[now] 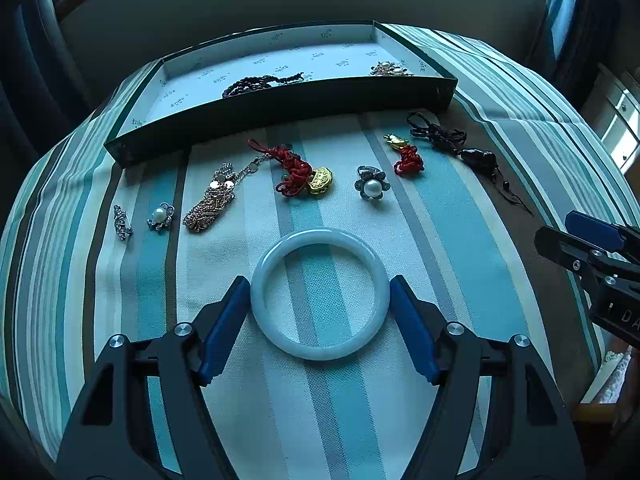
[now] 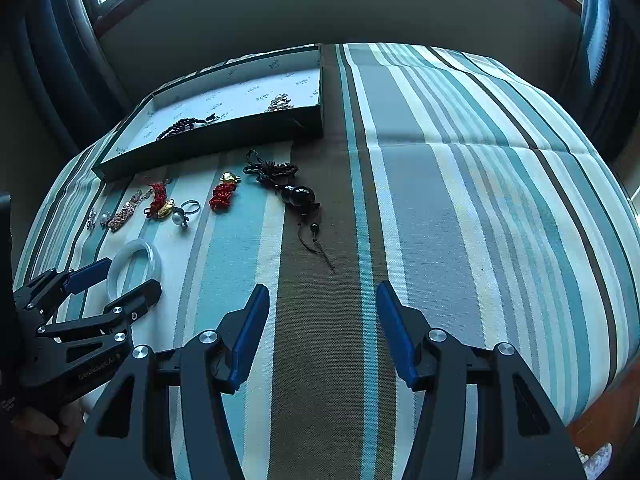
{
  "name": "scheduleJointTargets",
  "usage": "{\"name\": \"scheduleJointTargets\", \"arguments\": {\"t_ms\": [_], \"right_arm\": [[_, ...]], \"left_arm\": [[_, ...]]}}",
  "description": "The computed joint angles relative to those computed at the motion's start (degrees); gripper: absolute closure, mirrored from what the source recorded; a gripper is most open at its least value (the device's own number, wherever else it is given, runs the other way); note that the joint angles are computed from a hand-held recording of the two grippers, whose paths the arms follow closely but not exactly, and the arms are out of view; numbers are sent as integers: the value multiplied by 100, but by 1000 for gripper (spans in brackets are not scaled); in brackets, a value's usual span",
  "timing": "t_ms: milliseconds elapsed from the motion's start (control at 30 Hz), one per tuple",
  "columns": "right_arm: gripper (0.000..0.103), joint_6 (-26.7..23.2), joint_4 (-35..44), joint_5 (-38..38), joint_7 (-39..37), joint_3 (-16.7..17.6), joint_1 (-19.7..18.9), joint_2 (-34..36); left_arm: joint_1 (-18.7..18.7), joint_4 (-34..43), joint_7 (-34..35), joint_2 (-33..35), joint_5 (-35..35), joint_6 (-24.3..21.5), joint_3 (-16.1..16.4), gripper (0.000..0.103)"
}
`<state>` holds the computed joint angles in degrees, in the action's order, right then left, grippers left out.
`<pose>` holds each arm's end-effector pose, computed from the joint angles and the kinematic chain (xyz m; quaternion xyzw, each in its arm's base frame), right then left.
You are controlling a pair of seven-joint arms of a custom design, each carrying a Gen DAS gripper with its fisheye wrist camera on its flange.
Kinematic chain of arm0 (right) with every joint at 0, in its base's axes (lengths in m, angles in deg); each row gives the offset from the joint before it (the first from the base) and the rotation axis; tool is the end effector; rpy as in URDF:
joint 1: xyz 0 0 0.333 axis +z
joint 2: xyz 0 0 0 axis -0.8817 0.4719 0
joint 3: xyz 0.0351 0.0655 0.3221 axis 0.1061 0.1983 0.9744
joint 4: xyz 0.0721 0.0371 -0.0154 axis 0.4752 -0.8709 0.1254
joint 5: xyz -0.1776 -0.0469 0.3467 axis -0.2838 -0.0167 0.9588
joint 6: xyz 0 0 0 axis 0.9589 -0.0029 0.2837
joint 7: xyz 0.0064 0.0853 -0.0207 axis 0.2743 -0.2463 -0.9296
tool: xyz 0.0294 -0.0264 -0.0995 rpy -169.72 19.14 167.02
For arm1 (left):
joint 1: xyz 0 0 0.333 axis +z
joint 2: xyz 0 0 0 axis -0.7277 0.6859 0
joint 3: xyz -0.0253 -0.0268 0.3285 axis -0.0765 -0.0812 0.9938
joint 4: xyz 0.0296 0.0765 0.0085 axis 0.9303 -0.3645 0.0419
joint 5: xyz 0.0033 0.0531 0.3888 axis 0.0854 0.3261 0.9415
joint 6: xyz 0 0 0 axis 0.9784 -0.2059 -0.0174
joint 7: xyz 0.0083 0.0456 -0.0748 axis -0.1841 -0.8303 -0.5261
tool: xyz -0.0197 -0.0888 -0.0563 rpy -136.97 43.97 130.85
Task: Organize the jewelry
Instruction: 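Lift bangle with left tool while right tool grasps silver pearl ring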
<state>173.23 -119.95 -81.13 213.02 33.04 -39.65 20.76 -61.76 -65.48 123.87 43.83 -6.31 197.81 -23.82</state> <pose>0.6773 0.2823 0.3403 -0.6383 0.7178 -0.1608 0.2269 0.7169 -0.2154 0.3251 -0.5589 0.7854 -0.2073 0.1671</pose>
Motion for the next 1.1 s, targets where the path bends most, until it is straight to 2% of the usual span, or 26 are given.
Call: {"name": "scheduleJointTargets", "arguments": {"t_ms": [233,400,700,833,967,1100], "right_arm": [[47,-85,39,-121,96,-93,89,-2],[47,-173,80,-227,175,-128,138,4],[47,-350,364,-380,131,-123,185,128],[47,-417,702,-374,-25,-85,199,312],[48,-497,1261,-146,-476,122,120,645],[53,-603,1965,230,-1050,376,63,1102]], "left_arm": [[22,-32,53,-18,-10,14,-21,32],[-27,-148,-17,-100,87,78,88,33],[-120,-295,-545,-253,438,282,561,33],[-146,-353,-873,-284,664,312,779,33],[-53,-340,-1109,-284,781,252,843,33],[-19,-330,-1364,-284,943,283,959,33]]}}
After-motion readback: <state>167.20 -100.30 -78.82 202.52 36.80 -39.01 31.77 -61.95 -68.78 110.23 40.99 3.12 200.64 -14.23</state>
